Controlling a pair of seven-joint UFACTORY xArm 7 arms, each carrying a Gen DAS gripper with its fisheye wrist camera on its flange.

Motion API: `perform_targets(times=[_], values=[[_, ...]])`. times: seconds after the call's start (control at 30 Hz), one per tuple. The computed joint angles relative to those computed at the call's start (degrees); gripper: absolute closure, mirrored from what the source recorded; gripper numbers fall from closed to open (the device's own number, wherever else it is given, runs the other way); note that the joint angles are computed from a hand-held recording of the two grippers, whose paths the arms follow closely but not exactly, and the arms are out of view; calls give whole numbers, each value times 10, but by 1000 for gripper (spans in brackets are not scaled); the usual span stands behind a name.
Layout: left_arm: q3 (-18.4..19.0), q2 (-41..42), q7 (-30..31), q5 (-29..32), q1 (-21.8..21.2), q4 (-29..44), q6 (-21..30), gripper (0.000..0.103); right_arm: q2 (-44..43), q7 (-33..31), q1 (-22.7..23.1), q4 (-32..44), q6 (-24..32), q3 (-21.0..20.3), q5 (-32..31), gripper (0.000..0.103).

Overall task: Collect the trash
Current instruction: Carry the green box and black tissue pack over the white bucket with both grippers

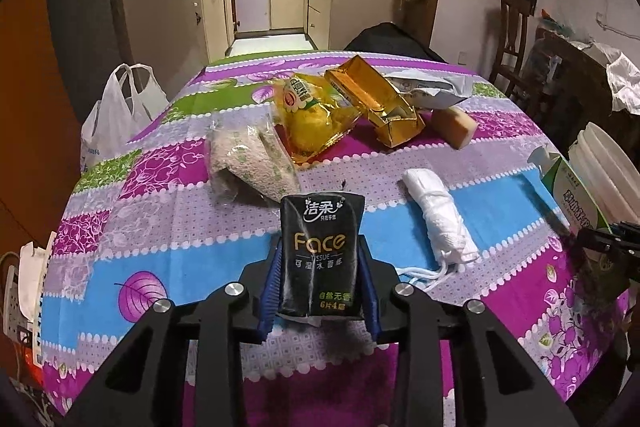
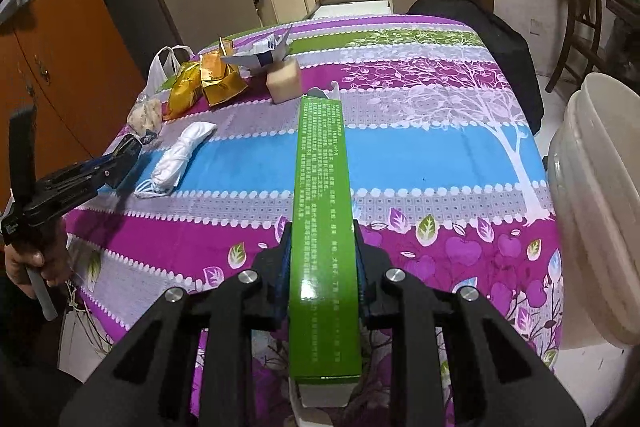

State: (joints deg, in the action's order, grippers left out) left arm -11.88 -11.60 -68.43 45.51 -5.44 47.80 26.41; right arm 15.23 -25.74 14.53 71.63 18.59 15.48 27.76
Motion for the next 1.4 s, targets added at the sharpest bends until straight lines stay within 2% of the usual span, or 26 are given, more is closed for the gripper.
perform_targets(times=[0.4,0.67,0.9,1.07,1.27,1.4], values=[[-8,-18,7,-2,1,11,3,77,-6,-11,-3,9,27,4,27,79],[-17,6,42,-1,-9,77,4,77,-11,-13,2,43,77,-5,30,79],[-11,85,86,26,-54,210,29,77,-14,-4,-1,100,137,-21,32,79],[6,172,146,14,-106,338,60,77,-14,23,-11,147,187,-39,18,79],[23,299,240,-16,-169,529,110,77,-19,65,-29,189,230,-65,-24,79],[34,403,308,-46,-212,691,152,77,-27,89,-48,203,251,-83,-51,79]])
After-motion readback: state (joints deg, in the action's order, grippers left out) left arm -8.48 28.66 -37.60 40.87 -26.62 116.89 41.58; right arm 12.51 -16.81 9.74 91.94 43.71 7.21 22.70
